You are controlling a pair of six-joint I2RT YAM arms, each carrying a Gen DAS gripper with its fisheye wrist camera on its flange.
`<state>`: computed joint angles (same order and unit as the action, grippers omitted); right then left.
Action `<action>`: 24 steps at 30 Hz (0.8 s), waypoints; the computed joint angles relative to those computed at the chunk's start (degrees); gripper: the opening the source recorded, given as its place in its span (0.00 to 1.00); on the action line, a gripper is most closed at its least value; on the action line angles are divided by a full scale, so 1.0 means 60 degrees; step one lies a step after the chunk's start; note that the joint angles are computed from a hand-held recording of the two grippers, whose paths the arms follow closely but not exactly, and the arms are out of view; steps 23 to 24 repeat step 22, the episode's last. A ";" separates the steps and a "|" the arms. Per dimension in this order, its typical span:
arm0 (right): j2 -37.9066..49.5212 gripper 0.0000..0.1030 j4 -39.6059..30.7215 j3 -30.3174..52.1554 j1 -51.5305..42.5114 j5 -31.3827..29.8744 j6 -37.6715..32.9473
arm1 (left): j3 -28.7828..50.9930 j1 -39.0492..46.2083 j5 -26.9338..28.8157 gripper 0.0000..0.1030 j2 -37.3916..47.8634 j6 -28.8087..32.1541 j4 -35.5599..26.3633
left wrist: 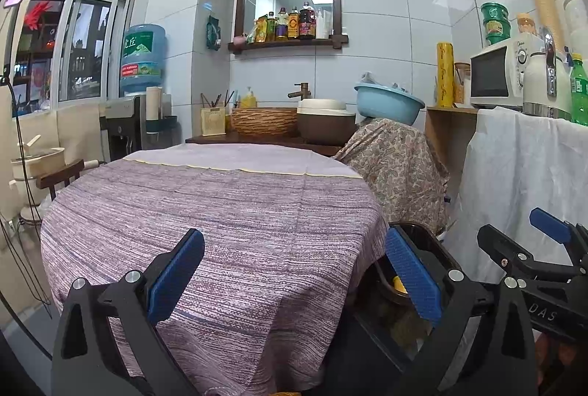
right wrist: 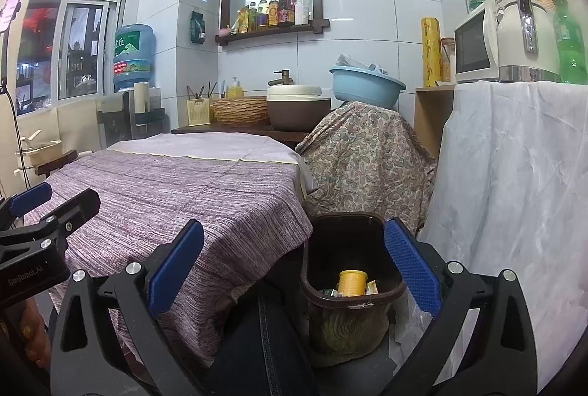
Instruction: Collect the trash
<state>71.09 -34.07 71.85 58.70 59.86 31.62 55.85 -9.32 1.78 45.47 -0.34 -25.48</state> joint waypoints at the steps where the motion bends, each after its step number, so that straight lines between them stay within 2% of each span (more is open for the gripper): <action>1: 0.0004 0.94 -0.0001 0.0004 0.0002 0.0014 -0.0004 | 0.0004 0.0017 0.0032 0.95 0.0007 -0.0002 -0.0013; 24: 0.0095 0.94 -0.0151 0.0054 -0.0094 -0.0123 0.0208 | 0.0031 0.0121 0.0182 0.95 0.0158 -0.0023 -0.0017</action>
